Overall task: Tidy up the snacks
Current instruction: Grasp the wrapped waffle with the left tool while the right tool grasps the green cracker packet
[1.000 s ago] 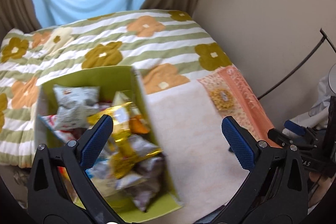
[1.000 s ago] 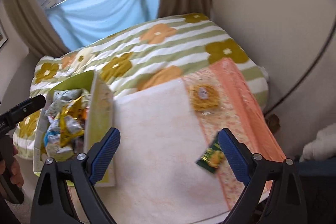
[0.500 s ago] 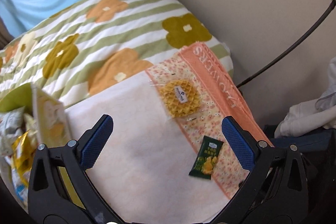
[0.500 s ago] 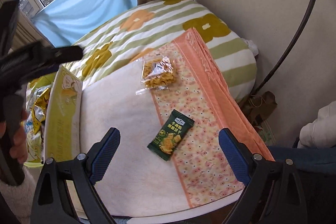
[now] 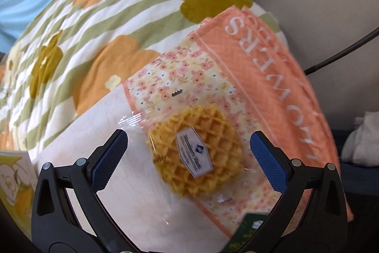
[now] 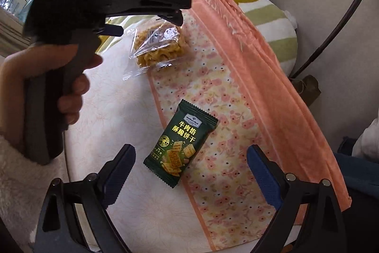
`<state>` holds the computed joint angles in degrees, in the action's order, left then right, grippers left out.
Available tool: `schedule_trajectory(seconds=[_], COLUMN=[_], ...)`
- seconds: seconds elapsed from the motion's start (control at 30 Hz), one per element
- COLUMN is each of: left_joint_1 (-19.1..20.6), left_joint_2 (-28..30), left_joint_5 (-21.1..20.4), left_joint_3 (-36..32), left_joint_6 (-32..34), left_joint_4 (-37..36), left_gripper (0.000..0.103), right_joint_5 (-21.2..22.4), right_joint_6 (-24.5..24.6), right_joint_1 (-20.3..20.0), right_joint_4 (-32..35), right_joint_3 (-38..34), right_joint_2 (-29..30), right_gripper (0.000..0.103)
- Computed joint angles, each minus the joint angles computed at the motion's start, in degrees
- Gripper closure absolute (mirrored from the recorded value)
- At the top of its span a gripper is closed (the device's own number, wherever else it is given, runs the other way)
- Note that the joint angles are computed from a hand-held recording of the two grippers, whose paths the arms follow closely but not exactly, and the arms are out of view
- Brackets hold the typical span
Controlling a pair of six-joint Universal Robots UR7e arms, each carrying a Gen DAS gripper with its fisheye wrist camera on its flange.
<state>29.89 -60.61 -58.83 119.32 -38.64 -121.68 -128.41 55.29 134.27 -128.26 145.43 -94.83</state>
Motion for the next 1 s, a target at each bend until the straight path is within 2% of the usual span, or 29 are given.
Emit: schedule_trajectory(seconds=[0.1,0.47,0.6,0.77,0.83,0.9,0.97,1.0], left_joint_1=[0.33,2.28,1.73,0.88,1.17,1.06,0.51,0.38], left_joint_2=[1.30,-1.72,-3.68,-3.25,-3.36,-3.82,-4.13,-4.41], left_joint_5=[1.43,-1.35,-0.95,0.33,-0.17,-0.28,0.14,0.12], left_joint_3=[0.28,3.32,5.50,5.51,5.78,6.24,6.56,6.62], left_joint_6=[0.12,1.12,4.39,8.24,8.84,9.14,9.29,8.98], left_joint_4=[-0.55,0.56,-1.66,-3.18,-4.59,-5.40,-4.87,-4.25], left_gripper=[0.000,0.001,0.007,0.014,0.017,0.025,0.027,0.027], right_joint_5=[0.41,1.11,0.71,-1.11,-1.88,-2.30,-3.44,-3.94], right_joint_6=[-0.47,0.00,1.19,3.22,3.65,3.33,3.98,3.83], right_joint_1=[-1.60,-3.36,-2.89,-1.83,-1.42,-1.21,-0.12,0.25], right_joint_4=[-0.98,-4.95,-6.66,-8.83,-9.89,-11.21,-10.38,-10.06], right_joint_3=[0.52,1.49,1.82,2.29,2.30,2.21,1.25,0.73], right_joint_2=[0.55,4.68,6.15,8.59,10.21,12.01,14.41,15.44], right_gripper=[0.009,0.009,0.009,0.010,0.013,0.021,0.023,0.028])
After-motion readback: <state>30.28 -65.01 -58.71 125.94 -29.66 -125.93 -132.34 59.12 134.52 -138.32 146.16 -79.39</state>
